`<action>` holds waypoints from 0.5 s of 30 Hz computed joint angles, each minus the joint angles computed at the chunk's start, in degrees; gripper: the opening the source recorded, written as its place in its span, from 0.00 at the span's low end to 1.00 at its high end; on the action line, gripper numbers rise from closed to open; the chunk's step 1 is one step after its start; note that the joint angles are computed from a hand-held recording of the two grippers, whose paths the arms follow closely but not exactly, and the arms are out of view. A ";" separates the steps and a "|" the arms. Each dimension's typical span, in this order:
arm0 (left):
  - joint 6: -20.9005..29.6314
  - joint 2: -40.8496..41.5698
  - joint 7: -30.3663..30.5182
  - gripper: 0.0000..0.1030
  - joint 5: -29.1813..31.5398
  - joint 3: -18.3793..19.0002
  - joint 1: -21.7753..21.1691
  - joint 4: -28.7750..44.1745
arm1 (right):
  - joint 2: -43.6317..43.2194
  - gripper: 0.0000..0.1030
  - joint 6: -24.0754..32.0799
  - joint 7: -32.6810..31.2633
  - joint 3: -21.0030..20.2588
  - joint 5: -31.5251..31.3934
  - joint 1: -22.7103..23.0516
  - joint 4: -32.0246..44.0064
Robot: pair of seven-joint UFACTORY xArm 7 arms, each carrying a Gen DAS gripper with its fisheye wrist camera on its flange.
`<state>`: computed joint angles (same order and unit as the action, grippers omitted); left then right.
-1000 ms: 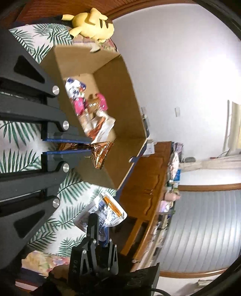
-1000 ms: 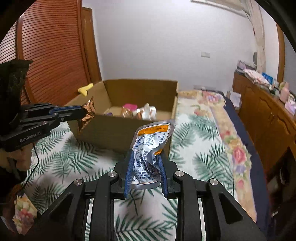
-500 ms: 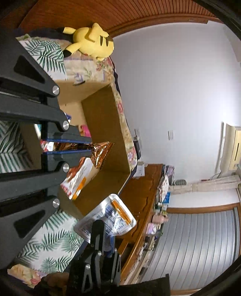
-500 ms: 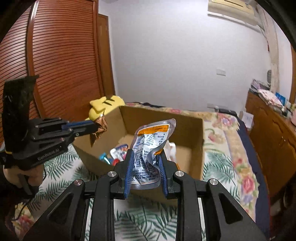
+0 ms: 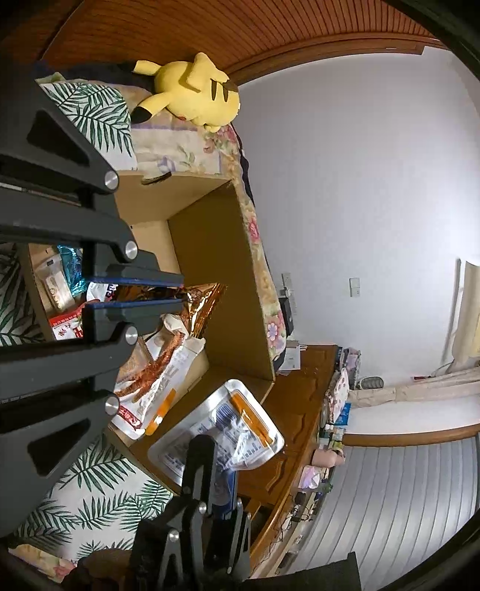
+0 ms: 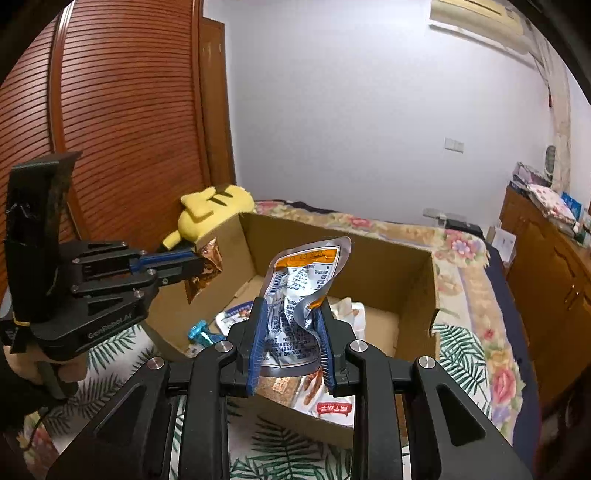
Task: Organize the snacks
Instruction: 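Carry both items over the box and open both tools to drop them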
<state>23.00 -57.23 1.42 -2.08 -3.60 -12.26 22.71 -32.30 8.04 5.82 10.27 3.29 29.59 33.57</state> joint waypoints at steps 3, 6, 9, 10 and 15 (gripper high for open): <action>-0.04 0.89 -0.75 0.04 0.29 -0.84 0.58 -0.11 | 1.82 0.23 -0.25 0.20 0.10 -0.09 -0.41 0.35; -0.14 1.99 -1.09 0.04 0.68 -1.07 0.96 0.09 | 3.35 0.23 -0.76 0.48 -0.13 0.13 -0.51 0.64; -0.15 2.89 -1.77 0.04 1.09 -1.54 1.43 0.15 | 4.69 0.23 -1.15 0.50 -0.58 0.48 -0.42 1.06; -0.13 3.16 -2.07 0.04 1.17 -1.71 1.50 0.21 | 5.38 0.23 -1.27 0.54 -0.57 0.48 -0.56 1.42; 0.01 4.53 -3.95 0.08 1.55 -2.28 2.27 0.49 | 7.28 0.24 -1.11 0.76 -0.25 0.30 -1.13 2.33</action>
<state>23.01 -52.70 -2.52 -0.53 -5.88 -9.99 23.20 -25.01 6.94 6.58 10.02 3.59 28.46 35.89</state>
